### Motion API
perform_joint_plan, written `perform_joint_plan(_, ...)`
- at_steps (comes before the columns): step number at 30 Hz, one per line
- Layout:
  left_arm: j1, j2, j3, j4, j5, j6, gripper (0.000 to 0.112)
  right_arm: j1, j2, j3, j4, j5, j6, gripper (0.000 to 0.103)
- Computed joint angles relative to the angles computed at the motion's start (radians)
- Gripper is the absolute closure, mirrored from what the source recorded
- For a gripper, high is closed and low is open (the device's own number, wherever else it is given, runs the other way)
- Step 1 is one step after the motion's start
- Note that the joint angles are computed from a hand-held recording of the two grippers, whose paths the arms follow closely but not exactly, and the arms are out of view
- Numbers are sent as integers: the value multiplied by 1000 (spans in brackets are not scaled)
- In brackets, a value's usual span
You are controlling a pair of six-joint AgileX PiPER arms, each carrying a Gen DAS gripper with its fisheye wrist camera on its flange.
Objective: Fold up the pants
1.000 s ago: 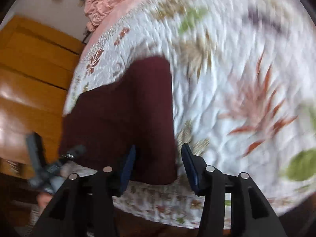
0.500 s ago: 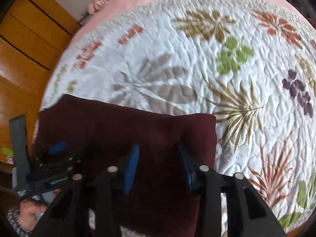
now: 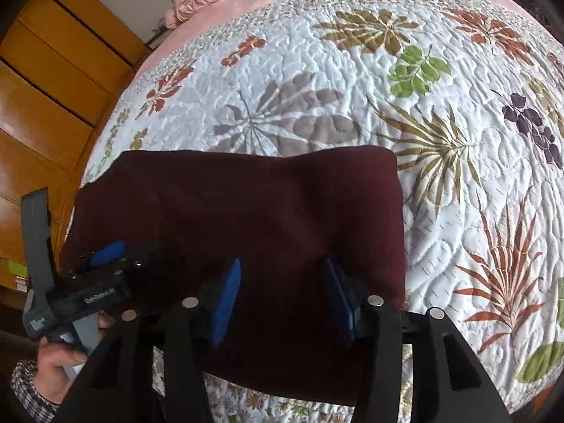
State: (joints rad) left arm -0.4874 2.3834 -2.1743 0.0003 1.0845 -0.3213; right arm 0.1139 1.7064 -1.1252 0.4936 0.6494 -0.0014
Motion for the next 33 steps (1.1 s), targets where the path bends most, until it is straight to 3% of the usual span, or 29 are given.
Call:
perform_joint_plan(3,50,-73,79,-103,-25,37,13,-16,-49,8,44,17,-22,49)
perform_joint_plan(5,118,-175,210,-211,-88,100,13,-30,-114,47,129,7,-77,49)
perform_joint_plan(8,247,-299,362,-332,-119,180,13,-34,-181,96,269,13,-163,49)
perform_joint_plan(13,536,-397,526,-583,-35,323,13,52,-150,82,295,14,-152,48)
perform_joint_plan(15,663,-404,586,-710,-2,386,13,102,-109,56,258,13,-113,48)
perform_joint_plan(19,789,-384,635,-760,2,397,13,159,-48,17,211,5,-52,48)
perform_joint_plan(21,819,-368,650,-805,4,431,13,181,-39,-2,155,3,-6,48)
perform_joint_plan(28,872,-300,645,-919,3,498,14,157,-21,20,210,7,-41,48)
perform_joint_plan(33,887,-239,613,-974,-12,504,14,172,-16,9,162,7,-3,47)
